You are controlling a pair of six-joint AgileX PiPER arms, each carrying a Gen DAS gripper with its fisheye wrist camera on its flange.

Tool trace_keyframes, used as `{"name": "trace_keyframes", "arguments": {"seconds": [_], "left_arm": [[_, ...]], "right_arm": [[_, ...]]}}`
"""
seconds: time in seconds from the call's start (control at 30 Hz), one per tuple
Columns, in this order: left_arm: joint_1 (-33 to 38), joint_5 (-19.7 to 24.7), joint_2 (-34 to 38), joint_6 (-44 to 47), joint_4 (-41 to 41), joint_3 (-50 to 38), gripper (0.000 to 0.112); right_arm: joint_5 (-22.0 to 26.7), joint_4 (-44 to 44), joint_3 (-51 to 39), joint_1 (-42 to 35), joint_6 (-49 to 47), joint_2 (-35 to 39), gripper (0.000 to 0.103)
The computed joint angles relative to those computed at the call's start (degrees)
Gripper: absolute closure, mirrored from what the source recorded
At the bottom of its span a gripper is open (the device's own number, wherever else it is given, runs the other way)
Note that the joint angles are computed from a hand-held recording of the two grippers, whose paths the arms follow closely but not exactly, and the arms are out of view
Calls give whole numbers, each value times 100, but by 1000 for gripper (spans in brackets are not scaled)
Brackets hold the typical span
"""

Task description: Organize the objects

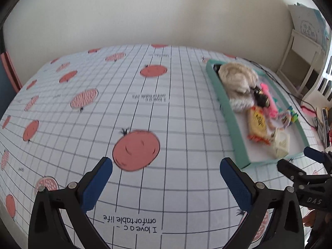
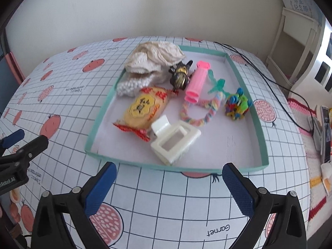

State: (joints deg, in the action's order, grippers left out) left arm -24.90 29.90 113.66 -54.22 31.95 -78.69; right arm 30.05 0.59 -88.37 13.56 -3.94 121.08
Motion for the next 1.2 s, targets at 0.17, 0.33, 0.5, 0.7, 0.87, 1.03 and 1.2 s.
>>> {"name": "trace_keyframes", "arguments": {"seconds": [0.17,0.33,0.5,0.7,0.87,1.03,1.2], "left_arm": [[24,-232,46,-128,41,221,9],[54,-325,84,-262,136,350,9],[64,-430,179,-349,173,437,9],[-12,-460,228,-610,509,497,9],[17,-508,279,-626,506,524,9],[-26,-424,291,-794,678,533,9],[-59,-337,307,-938,811,527,9]], "right_arm": [[-158,22,157,15,-4,43,0],[-279,174,344,5,-110,112,0],[-331,192,384,-45,-63,180,0],[-470,55,453,-13,45,170,0],[-567,48,468,-27,53,183,0],[-716,44,539,-42,51,171,0],[-947,112,699,-60,-41,126,0]]}}
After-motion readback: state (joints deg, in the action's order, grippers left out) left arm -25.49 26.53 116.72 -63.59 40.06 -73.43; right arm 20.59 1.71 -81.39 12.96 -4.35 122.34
